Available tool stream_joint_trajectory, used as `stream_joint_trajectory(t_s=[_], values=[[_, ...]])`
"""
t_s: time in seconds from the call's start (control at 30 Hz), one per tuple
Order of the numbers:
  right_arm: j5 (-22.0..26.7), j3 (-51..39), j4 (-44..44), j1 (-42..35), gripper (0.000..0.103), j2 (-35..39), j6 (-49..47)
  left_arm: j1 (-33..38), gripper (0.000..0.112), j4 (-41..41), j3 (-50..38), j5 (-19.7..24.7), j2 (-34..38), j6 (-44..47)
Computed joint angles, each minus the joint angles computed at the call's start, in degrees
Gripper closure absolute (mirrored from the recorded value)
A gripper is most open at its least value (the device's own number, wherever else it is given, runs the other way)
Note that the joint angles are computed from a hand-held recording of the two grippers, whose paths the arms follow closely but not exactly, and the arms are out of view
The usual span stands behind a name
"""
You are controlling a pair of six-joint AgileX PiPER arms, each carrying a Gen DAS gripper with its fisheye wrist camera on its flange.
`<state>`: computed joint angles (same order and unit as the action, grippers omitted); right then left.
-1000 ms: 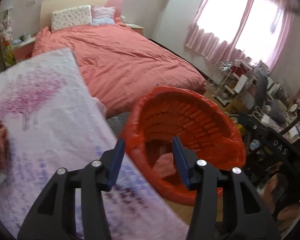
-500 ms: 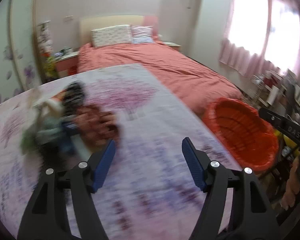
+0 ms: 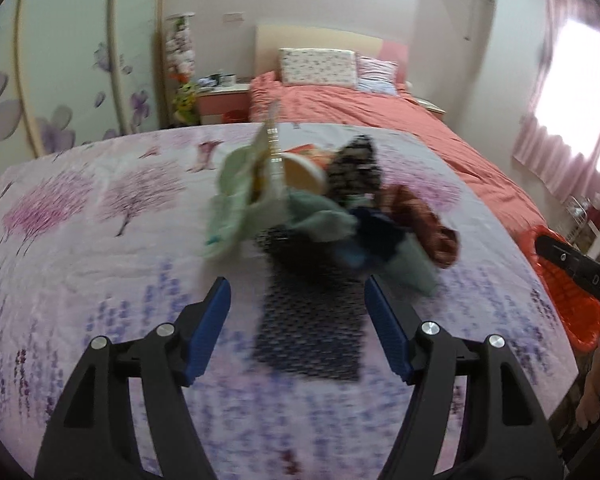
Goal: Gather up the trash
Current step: 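Move both open tools back over the pile on the bed, then grasp the plaid cloth with the right gripper while the left gripper grasps the green cloth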
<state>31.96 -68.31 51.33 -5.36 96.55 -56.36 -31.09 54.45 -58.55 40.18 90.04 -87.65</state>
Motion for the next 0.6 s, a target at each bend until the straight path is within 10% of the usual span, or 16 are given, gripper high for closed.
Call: stream_joint_trajectory(t_s=[0.6], values=[[0.4, -7.94, -4.06, 11.43, 0.068, 8.72, 6.97, 7.92, 0.043, 0.16, 5.84, -6.06, -3.8, -1.39]])
